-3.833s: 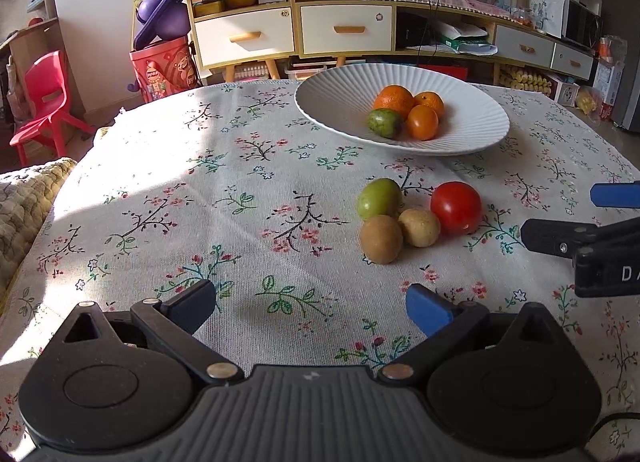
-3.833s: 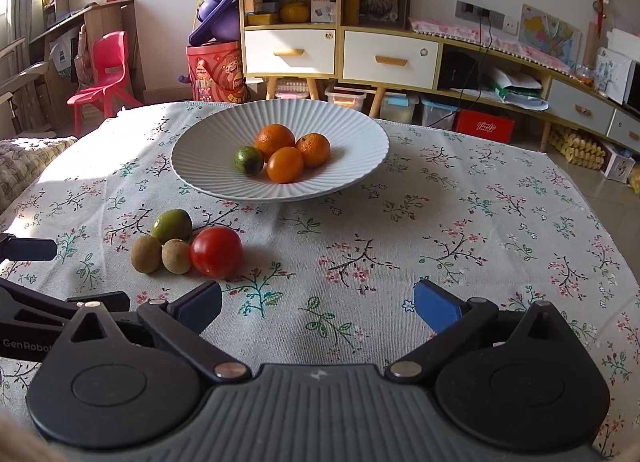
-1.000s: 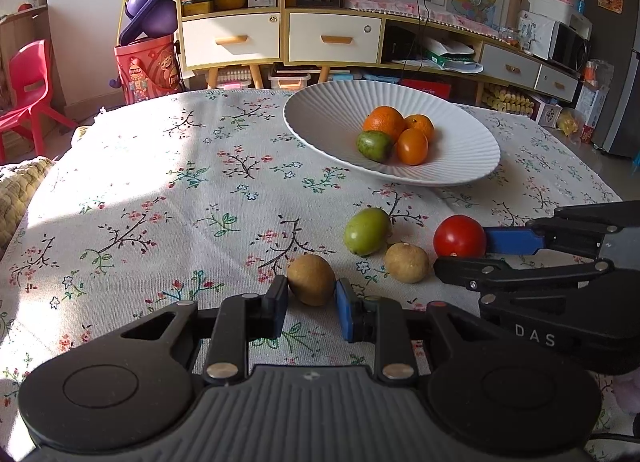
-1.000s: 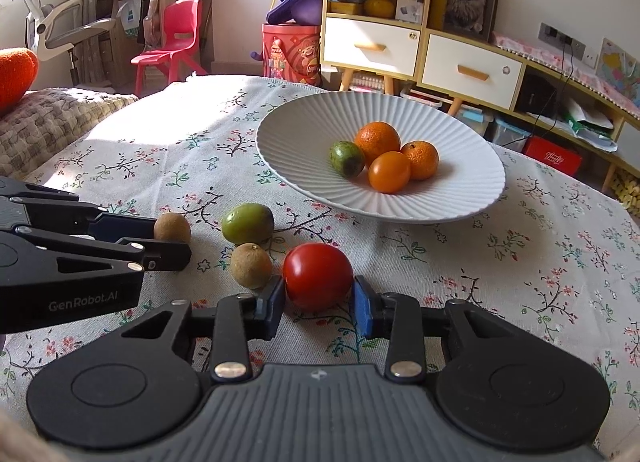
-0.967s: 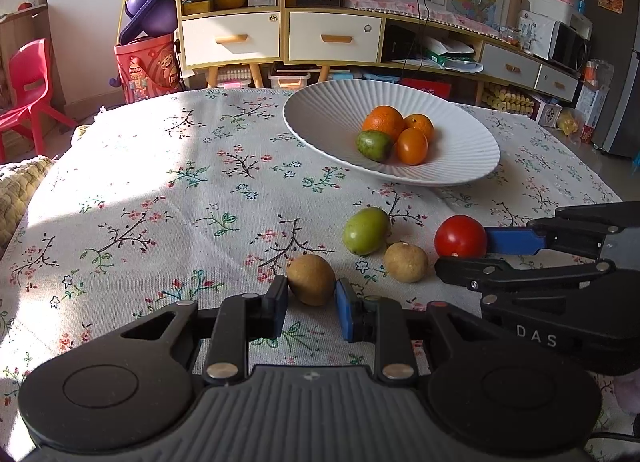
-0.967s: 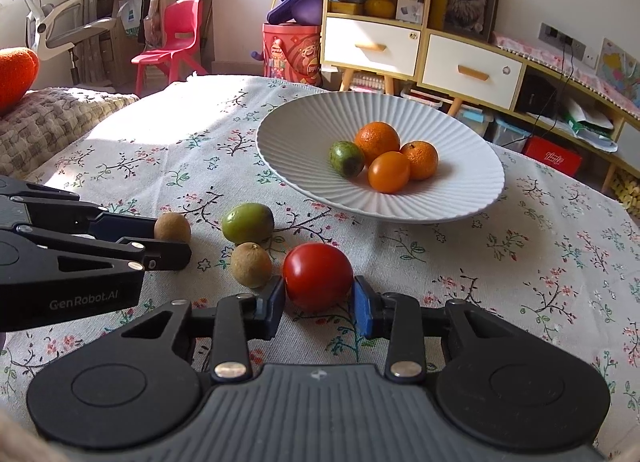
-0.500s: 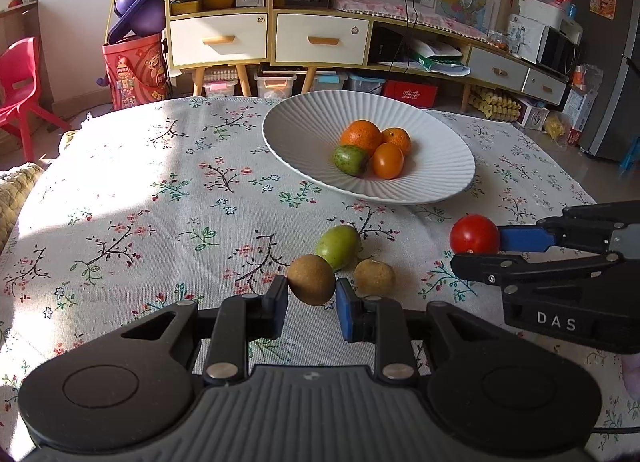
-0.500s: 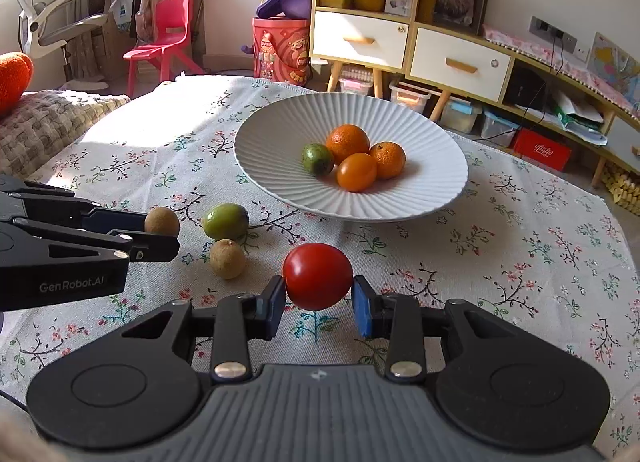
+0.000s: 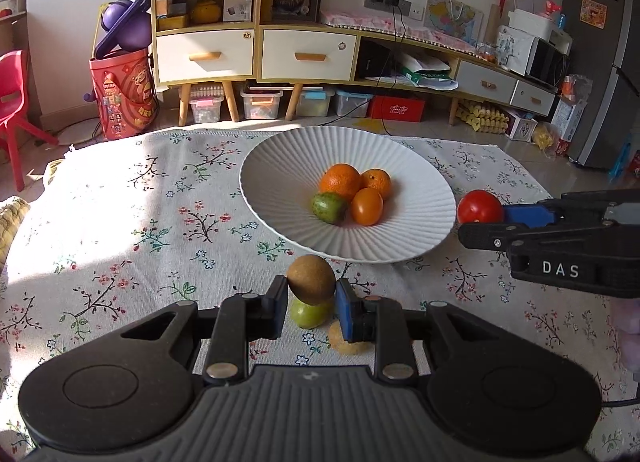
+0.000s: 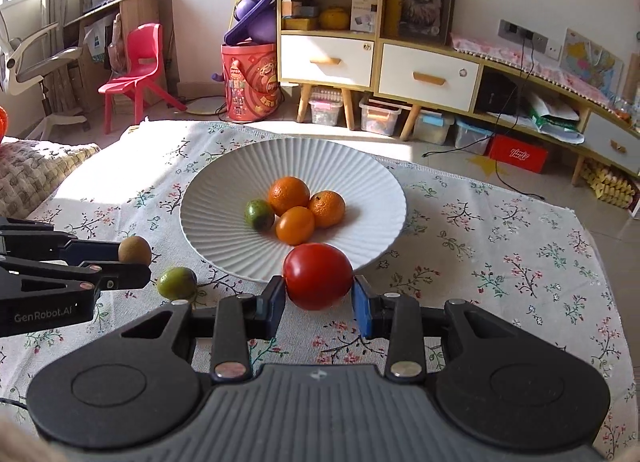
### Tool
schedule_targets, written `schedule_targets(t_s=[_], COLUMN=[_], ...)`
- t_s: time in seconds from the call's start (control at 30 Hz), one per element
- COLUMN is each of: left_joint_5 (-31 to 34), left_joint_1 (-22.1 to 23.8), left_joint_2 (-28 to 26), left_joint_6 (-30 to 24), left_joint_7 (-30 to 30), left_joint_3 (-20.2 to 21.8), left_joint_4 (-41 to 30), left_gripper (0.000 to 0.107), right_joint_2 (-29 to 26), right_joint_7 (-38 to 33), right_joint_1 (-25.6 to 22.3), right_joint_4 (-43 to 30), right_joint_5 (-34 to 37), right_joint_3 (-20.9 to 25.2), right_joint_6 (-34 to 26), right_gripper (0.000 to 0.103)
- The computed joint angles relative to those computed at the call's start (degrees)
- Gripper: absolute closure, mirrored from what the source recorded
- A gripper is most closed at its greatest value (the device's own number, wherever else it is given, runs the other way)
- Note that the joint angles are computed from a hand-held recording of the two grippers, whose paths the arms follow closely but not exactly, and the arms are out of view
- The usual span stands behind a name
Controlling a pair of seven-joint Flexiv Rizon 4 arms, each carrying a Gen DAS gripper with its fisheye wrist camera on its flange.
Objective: Organize fruits
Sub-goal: 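Carry the kiwi into the white bowl while the right gripper carries the tomato in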
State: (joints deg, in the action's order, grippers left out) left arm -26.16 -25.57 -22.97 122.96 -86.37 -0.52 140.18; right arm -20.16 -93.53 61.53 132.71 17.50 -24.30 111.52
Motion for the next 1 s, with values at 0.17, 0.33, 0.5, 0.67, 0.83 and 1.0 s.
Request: schedule_targets(t_s=[0.17,0.33,0.5,0.67,0.83,1.0], left_joint_5=[-0.3,1.0,4.8,7.3,8.2,8.4], left_joint_1=[-0.1,0.7,3.4,4.7,4.9,4.3], left_joint_2=[-1.7,-4.1,-6.3,-7.7,-8.4,-8.6], left_joint_6=[-1.1,-2.5,-3.3,-4.1,-5.0,-5.0], left_joint_7=[1.6,2.2,1.3,0.6,0.5,0.3], left_joint_3=[0.0,-0.1,-1.3,-1.5,-1.2,-0.6], left_joint_4=[-3.7,-7.4,-10.0,-11.5,-12.3,-12.5], left_gripper=[0.097,0.097,0.097,0.097,0.097,0.096], right_joint_2=[-1.5,-3.3,-4.6,-5.7,-6.0,-6.2], right_joint_7=[1.9,2.3,1.8,1.9,2.0,1.5], right_joint_1=[-6.4,-11.4,-16.8,-18.4,-20.2,-20.3], right_joint_4=[-2.9,-4.8,-6.1,-7.1,-7.4,-7.4], right_joint_5=[-2.4,-5.0,-8.2,-10.0,-11.8,-12.4], right_joint_3=[5.1,8.8,13.1,13.9,15.4,15.4], right_joint_6=[-0.3,0.6,0.7,-0.1,-0.1,0.1], right_gripper=[0.07,0.07,0.07,0.07,0.07,0.07])
